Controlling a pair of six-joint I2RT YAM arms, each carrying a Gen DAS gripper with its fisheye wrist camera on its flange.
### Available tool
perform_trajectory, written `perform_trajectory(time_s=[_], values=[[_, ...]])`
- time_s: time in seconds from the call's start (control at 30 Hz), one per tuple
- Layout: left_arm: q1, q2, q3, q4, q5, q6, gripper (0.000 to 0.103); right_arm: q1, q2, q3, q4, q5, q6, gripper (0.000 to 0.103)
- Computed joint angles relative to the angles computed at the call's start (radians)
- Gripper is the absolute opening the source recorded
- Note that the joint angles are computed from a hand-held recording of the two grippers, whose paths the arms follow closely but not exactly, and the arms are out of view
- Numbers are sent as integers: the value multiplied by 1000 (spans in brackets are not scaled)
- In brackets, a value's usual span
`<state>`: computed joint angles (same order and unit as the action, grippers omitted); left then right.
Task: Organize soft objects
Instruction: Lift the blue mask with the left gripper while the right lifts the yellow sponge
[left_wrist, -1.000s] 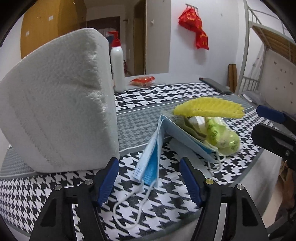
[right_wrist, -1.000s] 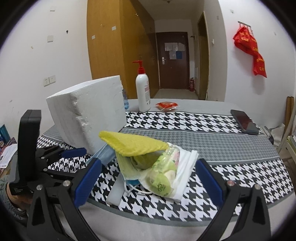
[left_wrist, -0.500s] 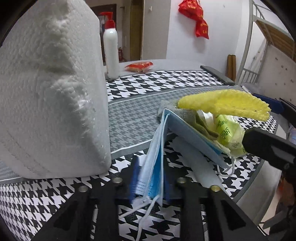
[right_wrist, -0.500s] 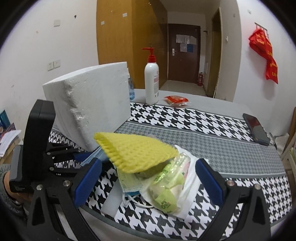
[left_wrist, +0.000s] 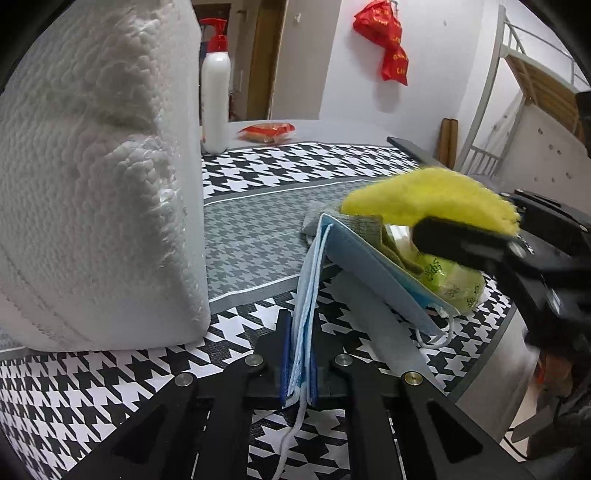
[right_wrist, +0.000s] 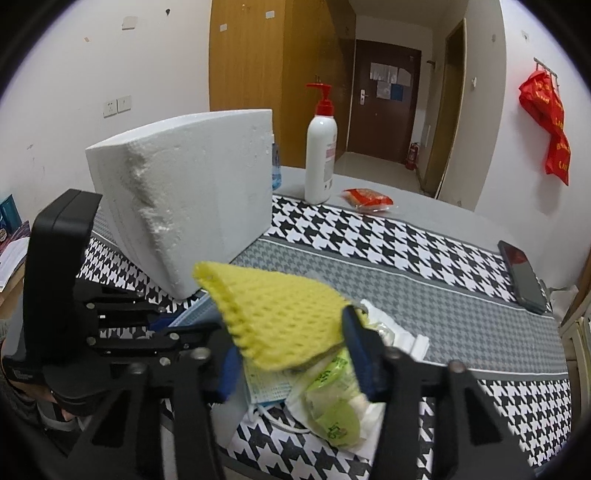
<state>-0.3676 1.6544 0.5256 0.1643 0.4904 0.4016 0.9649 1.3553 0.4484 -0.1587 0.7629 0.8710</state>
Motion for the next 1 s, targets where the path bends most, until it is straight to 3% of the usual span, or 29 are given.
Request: perform_trajectory(time_s=[0.07, 0.1, 0.5, 0.73, 1.0], values=[[4, -9, -6, 2, 15, 11, 7, -3, -23, -10, -8, -3, 24, 16], [9, -15, -8, 0, 24, 13, 7, 0, -33, -13, -15, 4, 36, 13], [96, -263, -80, -96, 116, 42, 6, 169, -146, 26, -272, 179, 281, 13], [159, -481, -136, -186, 164, 62, 6, 336, -105, 118, -547, 291, 566, 13], [267, -746, -196, -319, 251, 107, 6, 527, 48, 257, -916, 361, 986, 13]])
